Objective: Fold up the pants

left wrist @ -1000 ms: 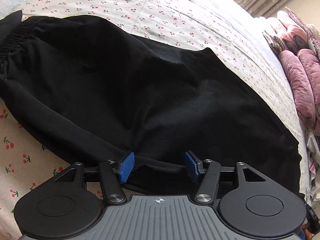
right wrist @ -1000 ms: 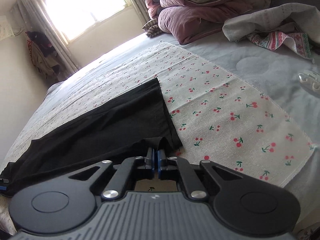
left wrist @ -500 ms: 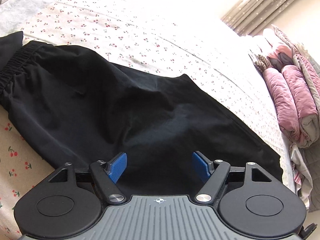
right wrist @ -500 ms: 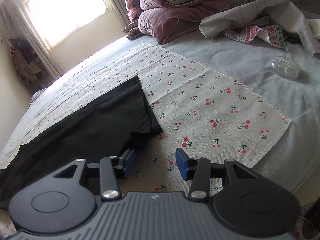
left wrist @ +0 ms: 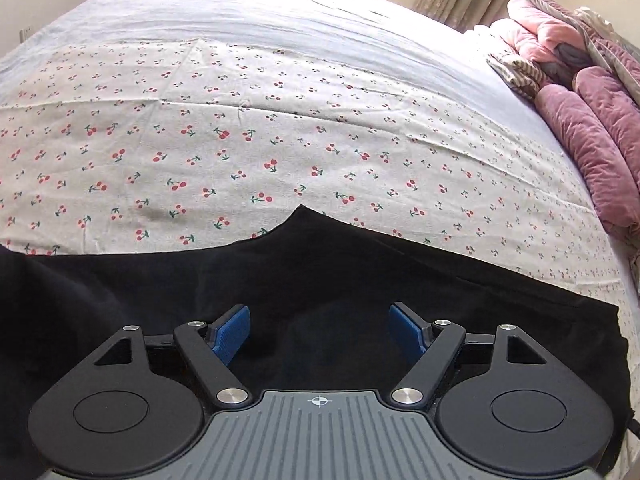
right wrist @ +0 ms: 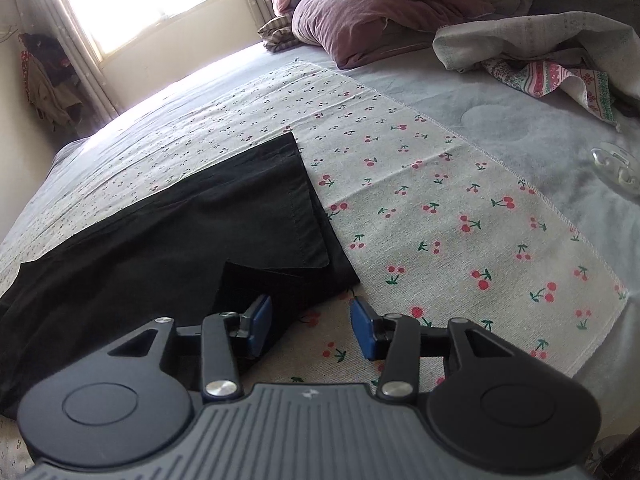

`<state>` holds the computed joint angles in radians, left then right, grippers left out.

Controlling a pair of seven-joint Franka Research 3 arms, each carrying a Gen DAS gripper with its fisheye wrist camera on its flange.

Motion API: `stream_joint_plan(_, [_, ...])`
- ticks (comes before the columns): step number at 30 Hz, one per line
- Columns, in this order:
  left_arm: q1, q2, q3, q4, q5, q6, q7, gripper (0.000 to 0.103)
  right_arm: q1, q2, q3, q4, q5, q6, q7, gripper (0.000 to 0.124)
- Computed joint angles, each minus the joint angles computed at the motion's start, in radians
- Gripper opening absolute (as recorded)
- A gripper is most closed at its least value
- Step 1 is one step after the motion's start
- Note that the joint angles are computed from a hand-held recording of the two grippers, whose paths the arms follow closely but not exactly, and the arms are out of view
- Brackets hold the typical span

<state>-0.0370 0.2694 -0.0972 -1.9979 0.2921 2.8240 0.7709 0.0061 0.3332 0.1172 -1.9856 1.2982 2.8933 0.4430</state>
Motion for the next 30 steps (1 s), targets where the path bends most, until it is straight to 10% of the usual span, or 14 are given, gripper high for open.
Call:
stream_joint_plan(9, [-0.038,0.203,0.058,0.224,0.115,-0.074,-0.062,0.075,0.033,0.048,-0.003,0.064,-0.223,0.050,0.149,0.018])
stream_joint_plan(11, [-0.069,0.210,0.087,0.230,0.178,-0.069,-0.072,0.054,-0.009,0.056,0.041,0.095,-0.171,0.057,0.119,0.020])
stream_joint_plan(13, [-0.103,0.208,0.121,0.232,0.257,-0.068,-0.098,0.010,-0.027,0.080,0.041,0.148,-0.180,-0.019,0.161,0.024])
stream_joint_plan(15, [-0.110,0.196,0.136,0.211,0.297,-0.031,-0.142,0.002,0.003,0.132,0.003,0.219,-0.294,-0.072,0.252,0.025])
stream_joint_plan(20, [-0.079,0.168,0.130,0.155,0.297,0.065,-0.200,0.000,0.096,0.313,-0.092,0.458,-0.604,-0.123,0.509,0.024])
stream_joint_plan(24, [-0.077,0.162,0.132,0.148,0.313,0.078,-0.196,0.000,0.157,0.404,-0.151,0.586,-0.773,-0.125,0.640,0.000])
stream_joint_plan(30, [-0.075,0.155,0.154,0.128,0.308,0.155,-0.245,0.000,0.145,0.417,-0.120,0.618,-0.893,-0.081,0.669,0.000])
